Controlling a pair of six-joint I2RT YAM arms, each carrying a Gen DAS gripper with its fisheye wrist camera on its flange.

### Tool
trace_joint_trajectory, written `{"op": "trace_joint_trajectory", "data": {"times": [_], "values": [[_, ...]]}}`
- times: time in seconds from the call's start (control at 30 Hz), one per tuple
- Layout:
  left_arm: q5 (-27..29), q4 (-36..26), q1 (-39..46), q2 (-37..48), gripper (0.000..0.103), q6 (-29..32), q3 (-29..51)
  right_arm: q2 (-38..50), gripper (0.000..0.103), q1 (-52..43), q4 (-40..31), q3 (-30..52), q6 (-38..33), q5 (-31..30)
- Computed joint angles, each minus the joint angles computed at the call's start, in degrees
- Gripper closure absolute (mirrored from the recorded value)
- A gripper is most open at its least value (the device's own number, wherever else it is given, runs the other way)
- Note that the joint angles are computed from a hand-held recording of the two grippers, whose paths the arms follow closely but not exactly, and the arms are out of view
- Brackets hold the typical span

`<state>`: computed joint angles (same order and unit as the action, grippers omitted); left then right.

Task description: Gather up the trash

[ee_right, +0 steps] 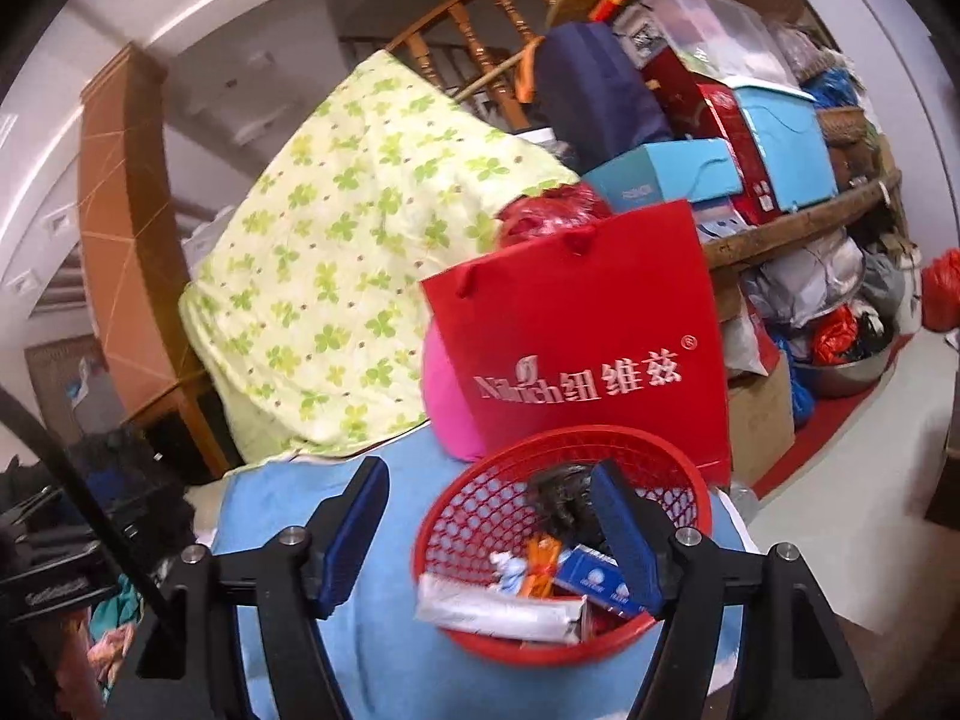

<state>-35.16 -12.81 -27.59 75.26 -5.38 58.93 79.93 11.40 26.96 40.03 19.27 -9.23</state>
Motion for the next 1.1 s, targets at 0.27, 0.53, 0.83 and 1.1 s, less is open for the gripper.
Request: {"op": "trace_joint_trajectory", "data": {"times": [0.27,0.53,0.83,1.1], "values": [[-5.0,-3.7,-2.0,-6.2,0.010,-0.7,-1.5,-15.7,0.020,2.6,-9.7,-2.6,-2.2,3.5],[-12.1,-6.3,-5.5,-11.6,0.004,-0.3,-2.2,-26.2,0.020,3.9,-22.1,-1.0,-4.7,5.0],[-19.5,-10.3,-10.7,-12.1,0.001,-0.2,-0.3,-30.7,0.019,5.2,-30.1,1.3,-4.9,6.9],[-22.1,-14.0,-13.4,-12.5,0.001,-2.2,1.9,-34.2,0.019,6.4,-34.9,2.3,-6.9,9.9]]}}
